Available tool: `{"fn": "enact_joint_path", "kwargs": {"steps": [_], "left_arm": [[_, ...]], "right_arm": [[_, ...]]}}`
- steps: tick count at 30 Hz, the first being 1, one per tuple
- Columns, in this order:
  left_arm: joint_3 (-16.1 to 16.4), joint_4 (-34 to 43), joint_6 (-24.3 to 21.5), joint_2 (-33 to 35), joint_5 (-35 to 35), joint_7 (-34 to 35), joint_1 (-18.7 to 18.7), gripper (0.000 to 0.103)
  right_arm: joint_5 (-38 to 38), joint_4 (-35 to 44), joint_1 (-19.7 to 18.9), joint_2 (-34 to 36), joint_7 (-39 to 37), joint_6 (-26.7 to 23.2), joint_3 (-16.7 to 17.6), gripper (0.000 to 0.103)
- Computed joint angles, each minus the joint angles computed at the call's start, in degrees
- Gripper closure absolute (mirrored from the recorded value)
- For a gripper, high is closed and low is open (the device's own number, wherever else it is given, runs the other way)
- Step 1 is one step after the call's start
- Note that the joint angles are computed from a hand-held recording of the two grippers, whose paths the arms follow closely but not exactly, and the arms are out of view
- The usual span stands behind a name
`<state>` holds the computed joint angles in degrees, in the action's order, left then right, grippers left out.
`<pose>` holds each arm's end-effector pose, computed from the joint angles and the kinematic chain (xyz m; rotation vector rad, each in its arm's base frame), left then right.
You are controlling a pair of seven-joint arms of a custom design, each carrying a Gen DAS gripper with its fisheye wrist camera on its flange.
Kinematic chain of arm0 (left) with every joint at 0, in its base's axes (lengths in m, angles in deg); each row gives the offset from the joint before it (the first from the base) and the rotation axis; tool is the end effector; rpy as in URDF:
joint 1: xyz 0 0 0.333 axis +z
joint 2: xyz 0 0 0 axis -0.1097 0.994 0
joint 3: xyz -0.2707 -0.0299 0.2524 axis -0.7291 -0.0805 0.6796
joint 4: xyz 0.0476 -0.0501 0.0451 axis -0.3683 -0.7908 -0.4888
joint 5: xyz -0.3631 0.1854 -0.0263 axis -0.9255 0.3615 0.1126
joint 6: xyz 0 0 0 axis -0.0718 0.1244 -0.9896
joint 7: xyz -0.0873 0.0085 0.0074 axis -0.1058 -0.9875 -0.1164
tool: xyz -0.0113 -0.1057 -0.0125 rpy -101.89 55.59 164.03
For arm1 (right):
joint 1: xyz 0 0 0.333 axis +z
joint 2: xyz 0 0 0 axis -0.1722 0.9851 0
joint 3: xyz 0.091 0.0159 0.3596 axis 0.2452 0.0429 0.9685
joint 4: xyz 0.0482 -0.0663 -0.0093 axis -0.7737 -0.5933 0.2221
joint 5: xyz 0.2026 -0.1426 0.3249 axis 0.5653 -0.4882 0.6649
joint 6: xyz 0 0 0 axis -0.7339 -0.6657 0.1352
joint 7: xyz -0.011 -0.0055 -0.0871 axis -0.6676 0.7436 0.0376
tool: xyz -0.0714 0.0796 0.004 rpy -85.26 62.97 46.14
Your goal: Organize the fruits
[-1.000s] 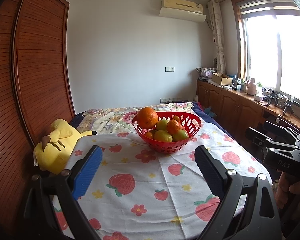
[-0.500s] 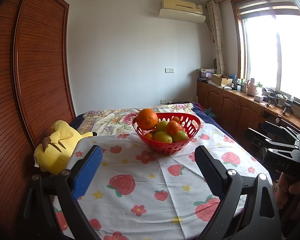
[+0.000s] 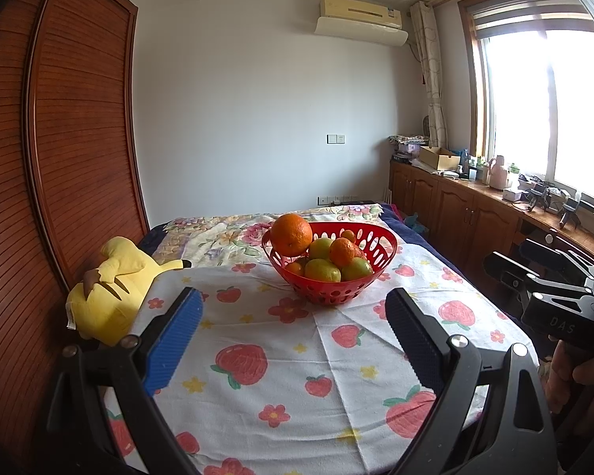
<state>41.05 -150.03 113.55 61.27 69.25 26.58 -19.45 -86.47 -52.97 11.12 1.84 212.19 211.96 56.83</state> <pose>0.6685 -0.1708 0.5820 -1.3136 1.7182 -1.1341 0.6654 0.2495 0.5781 -1.4629 1.4689 -0.9863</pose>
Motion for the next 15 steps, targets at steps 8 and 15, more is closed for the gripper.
{"fn": "enact_joint_path", "kwargs": {"steps": [8, 15], "left_arm": [[0.07, -0.02, 0.04, 0.14, 0.08, -0.22, -0.06, 0.009], [-0.29, -0.05, 0.06, 0.14, 0.13, -0.13, 0.29, 0.009]], "right_arm": [[-0.04, -0.02, 0.02, -0.01, 0.07, 0.04, -0.04, 0.016], [-0.09, -0.05, 0.03, -0.04, 0.06, -0.07, -0.01, 0.016]]}}
